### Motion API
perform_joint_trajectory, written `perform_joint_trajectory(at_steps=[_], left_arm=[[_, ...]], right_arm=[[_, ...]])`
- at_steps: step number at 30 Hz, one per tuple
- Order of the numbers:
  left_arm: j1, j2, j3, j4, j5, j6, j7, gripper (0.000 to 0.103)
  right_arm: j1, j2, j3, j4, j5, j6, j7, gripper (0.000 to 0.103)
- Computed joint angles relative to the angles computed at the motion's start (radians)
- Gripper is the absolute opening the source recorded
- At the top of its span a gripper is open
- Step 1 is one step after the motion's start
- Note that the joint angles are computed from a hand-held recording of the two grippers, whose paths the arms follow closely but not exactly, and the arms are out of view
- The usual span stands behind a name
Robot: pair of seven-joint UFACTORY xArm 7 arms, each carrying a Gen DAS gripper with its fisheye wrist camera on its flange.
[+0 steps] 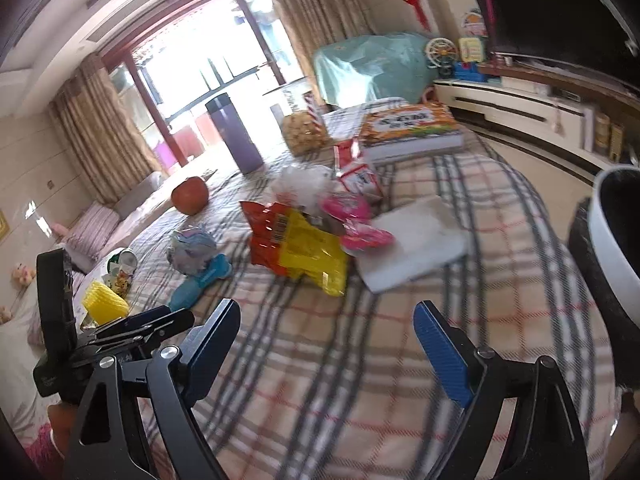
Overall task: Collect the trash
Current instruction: 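Grasp the blue plastic toy with the left tool while the right tool grasps the yellow chip bag, then carry the blue toy and yellow chip bag over the bin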
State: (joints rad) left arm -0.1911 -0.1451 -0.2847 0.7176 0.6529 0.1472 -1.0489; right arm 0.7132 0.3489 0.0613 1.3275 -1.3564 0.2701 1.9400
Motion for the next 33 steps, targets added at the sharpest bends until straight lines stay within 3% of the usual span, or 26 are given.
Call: perform_joint_trajectory(at_steps=[4,6,11,13,15,17,18,21,27,33], left_arm=[[0.004,0.028,0.022,0.034,0.011,0.036,0.031,0.07],[-0.019,0.054,0.049,0.052,-0.041,0.051,0.108,0.07],[-0.056,0.103,0.082,0.084,-0.076,0.063,0.173,0.068],[-0.066,0.116,0.085,0.102,-0.015,0.084,0.136,0.057],[-0.081,0.124,0.094,0.108,-0.011,0.08,0.149,0.044],[-0.091,0.128,0.103,0.112,-0.017,0.073,0.162,0.032],[-0.096,0.129,0.106,0.111,-0.023,0.068,0.168,0.025],[-0.104,0.125,0.113,0.103,-0.047,0.046,0.184,0.018],[-0.124,0.106,0.097,0.081,-0.128,0.008,0.241,0.017],[-0.159,0.103,0.068,0.081,-0.207,-0.004,0.309,0.016]], right_arm=[[-0.001,0.067,0.0,0.086,0.065,-0.012,-0.11,0.084],[0.013,0.096,-0.018,0.123,0.096,-0.014,-0.149,0.082],[0.018,0.185,-0.03,0.222,0.232,-0.01,-0.307,0.076],[0.009,0.224,-0.014,0.262,0.309,0.012,-0.401,0.067],[0.01,0.247,-0.012,0.28,0.367,0.022,-0.454,0.042],[0.016,0.256,-0.022,0.281,0.412,0.027,-0.479,0.028],[0.027,0.251,-0.042,0.27,0.419,0.015,-0.466,0.019],[0.079,0.222,-0.122,0.224,0.407,-0.038,-0.407,0.018],[0.187,0.146,-0.259,0.119,0.324,-0.126,-0.27,0.017],[0.218,0.053,-0.277,0.02,0.159,-0.129,-0.099,0.017]])
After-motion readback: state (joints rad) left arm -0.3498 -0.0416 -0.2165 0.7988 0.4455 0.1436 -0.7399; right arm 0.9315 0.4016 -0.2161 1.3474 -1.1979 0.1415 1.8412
